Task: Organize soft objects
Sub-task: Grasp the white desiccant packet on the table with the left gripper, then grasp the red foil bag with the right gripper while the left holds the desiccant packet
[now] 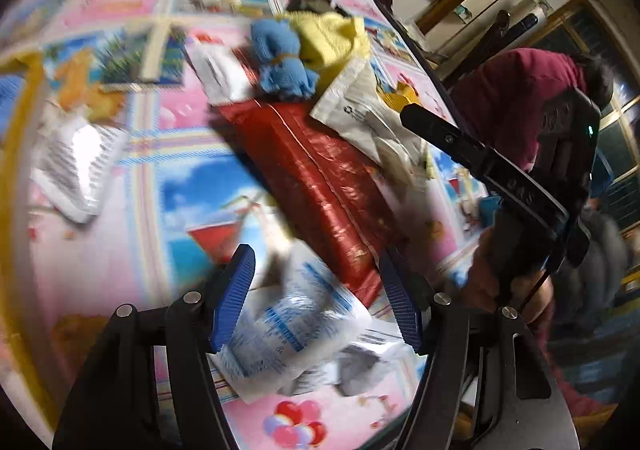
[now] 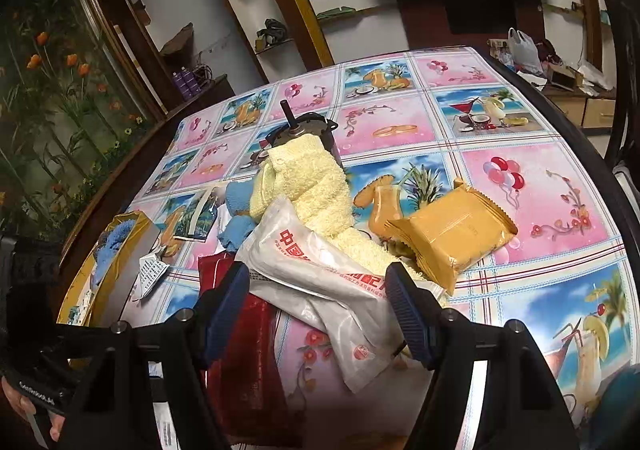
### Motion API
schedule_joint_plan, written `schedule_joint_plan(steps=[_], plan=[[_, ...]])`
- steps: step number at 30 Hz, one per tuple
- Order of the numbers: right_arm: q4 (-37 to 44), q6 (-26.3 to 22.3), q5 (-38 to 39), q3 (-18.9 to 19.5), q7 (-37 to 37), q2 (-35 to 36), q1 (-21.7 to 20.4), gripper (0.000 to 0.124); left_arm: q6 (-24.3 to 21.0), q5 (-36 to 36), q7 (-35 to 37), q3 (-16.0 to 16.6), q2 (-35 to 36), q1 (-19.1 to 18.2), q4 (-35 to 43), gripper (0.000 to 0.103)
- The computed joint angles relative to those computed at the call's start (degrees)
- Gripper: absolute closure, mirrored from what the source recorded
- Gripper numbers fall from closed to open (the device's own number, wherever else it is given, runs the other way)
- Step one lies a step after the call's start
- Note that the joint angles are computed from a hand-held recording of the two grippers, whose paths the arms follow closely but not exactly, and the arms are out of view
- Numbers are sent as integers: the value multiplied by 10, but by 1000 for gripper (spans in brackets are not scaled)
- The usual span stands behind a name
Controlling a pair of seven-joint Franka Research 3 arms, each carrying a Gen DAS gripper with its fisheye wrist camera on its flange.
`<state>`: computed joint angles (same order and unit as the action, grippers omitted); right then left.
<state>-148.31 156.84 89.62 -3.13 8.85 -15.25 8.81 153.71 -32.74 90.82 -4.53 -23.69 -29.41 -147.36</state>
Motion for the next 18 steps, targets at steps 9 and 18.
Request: schedule_joint_plan(steps=[9, 18], plan=[[1, 13, 10, 3, 2, 4, -1, 53, 42, 206, -109, -61, -87, 34, -86, 39], [8, 33, 15, 6, 11, 18, -3, 53, 31, 244, -25, -21, 19, -18, -21, 39]])
